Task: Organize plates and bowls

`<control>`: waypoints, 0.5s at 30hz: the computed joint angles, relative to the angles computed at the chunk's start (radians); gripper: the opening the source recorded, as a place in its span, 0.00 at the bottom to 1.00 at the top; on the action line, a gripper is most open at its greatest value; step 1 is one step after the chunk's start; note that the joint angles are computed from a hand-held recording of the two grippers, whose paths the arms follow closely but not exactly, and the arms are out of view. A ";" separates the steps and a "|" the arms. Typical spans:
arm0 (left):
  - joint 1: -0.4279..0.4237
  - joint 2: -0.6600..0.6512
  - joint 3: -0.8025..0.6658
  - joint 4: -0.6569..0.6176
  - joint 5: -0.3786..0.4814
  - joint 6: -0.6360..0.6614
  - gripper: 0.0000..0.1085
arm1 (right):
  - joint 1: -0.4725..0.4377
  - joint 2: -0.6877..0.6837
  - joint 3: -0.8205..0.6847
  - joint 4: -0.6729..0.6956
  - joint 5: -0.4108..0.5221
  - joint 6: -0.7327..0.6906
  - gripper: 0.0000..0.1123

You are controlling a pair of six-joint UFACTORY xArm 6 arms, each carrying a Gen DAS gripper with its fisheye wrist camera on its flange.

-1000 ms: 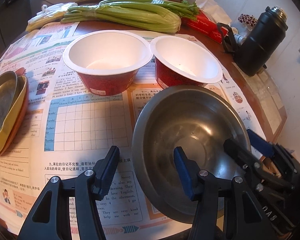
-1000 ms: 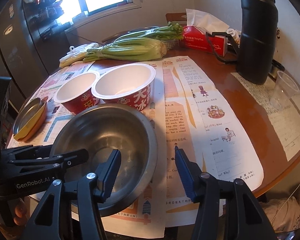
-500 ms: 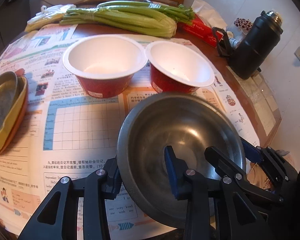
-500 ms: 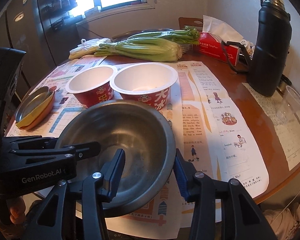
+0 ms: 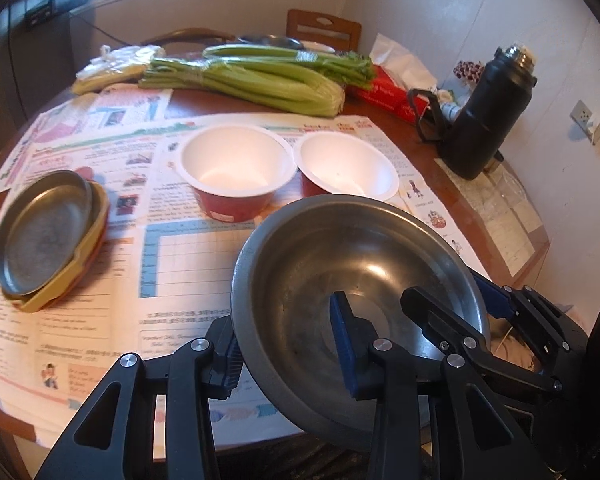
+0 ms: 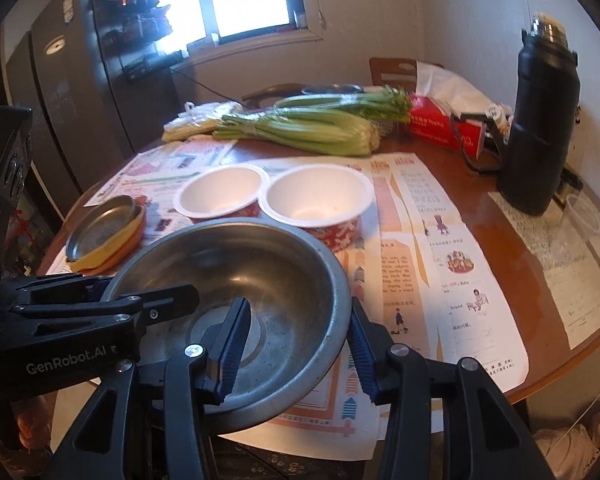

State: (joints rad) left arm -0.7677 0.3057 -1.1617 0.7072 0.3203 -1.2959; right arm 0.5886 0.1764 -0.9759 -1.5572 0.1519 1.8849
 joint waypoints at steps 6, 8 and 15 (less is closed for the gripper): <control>0.002 -0.097 0.085 0.148 0.023 -0.138 0.38 | 0.034 -0.023 -0.010 -0.097 -0.005 0.095 0.43; 0.002 -0.115 0.102 0.168 0.035 -0.159 0.38 | 0.044 -0.017 -0.020 -0.109 -0.009 0.112 0.43; 0.022 -0.148 0.156 0.197 0.029 -0.207 0.42 | 0.080 0.020 -0.054 -0.081 -0.007 0.066 0.43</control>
State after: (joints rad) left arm -0.7458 0.1582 -1.0054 0.9045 0.3497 -1.5029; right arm 0.6689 0.1962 -1.0298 -1.6379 0.1448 1.9512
